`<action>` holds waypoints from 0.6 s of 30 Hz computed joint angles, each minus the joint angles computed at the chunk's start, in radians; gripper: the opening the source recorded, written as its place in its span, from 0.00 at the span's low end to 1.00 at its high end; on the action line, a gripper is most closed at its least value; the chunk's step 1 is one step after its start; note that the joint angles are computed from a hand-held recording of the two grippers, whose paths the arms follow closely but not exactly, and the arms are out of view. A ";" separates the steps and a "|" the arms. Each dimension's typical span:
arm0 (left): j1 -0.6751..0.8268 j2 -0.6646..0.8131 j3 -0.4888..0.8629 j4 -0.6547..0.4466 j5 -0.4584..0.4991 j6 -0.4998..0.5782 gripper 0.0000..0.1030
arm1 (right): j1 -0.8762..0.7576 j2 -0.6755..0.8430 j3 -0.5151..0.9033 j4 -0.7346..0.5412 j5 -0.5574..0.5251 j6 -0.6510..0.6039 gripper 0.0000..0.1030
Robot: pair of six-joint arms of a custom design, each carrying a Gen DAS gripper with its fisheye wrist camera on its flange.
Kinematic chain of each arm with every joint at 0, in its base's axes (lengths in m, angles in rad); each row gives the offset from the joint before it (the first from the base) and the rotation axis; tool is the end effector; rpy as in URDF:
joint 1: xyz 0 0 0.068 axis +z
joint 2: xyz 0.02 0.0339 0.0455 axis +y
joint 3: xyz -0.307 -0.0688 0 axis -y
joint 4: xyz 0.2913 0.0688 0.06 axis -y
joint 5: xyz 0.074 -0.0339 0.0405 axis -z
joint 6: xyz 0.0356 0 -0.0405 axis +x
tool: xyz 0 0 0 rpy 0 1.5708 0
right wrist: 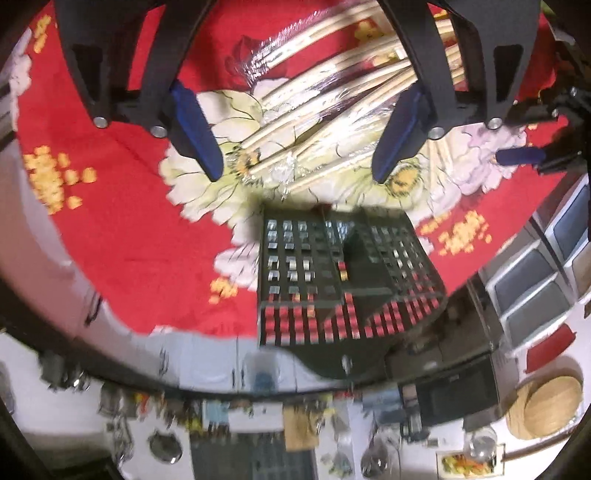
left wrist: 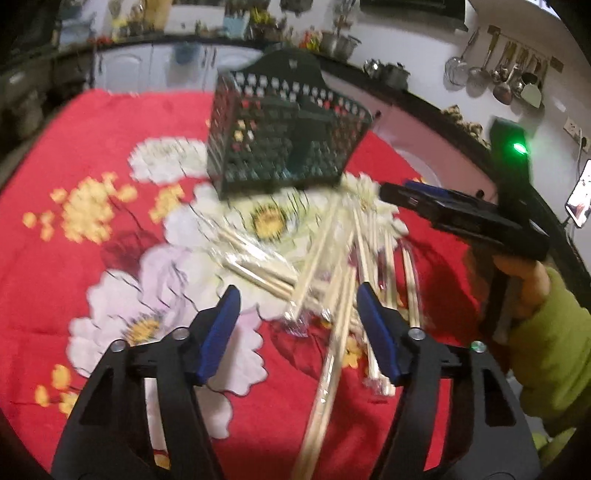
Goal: Organize utensils
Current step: 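Close the right tool on a wooden chopstick from the pile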
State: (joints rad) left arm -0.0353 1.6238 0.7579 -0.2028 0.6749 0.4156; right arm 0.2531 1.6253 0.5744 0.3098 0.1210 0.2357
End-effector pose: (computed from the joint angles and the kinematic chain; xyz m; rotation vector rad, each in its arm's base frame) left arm 0.3187 -0.0335 0.1478 0.7587 2.3267 -0.7217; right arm 0.3052 0.0745 0.1232 0.0415 2.3074 0.1103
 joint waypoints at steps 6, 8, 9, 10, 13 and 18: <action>0.008 0.066 0.020 -0.042 0.005 0.034 0.45 | -0.050 0.091 0.067 -0.028 -0.084 -0.017 0.52; 0.010 0.086 0.030 -0.062 0.018 0.044 0.40 | -0.067 0.109 0.081 -0.031 -0.114 -0.020 0.49; 0.011 0.089 0.030 -0.065 0.021 0.048 0.38 | -0.076 0.118 0.086 -0.033 -0.132 -0.019 0.46; 0.009 0.090 0.030 -0.064 0.024 0.051 0.35 | -0.083 0.129 0.095 -0.039 -0.144 -0.018 0.44; 0.008 0.087 0.024 -0.059 0.032 0.049 0.28 | -0.105 0.158 0.111 -0.046 -0.183 -0.003 0.37; 0.004 0.098 0.022 -0.045 0.029 0.036 0.22 | -0.129 0.169 0.107 -0.023 -0.207 0.009 0.19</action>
State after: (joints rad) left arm -0.0312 1.7223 0.7797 -0.2474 0.7037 0.4518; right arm 0.1245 1.7945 0.6811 0.2871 -0.0857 0.2445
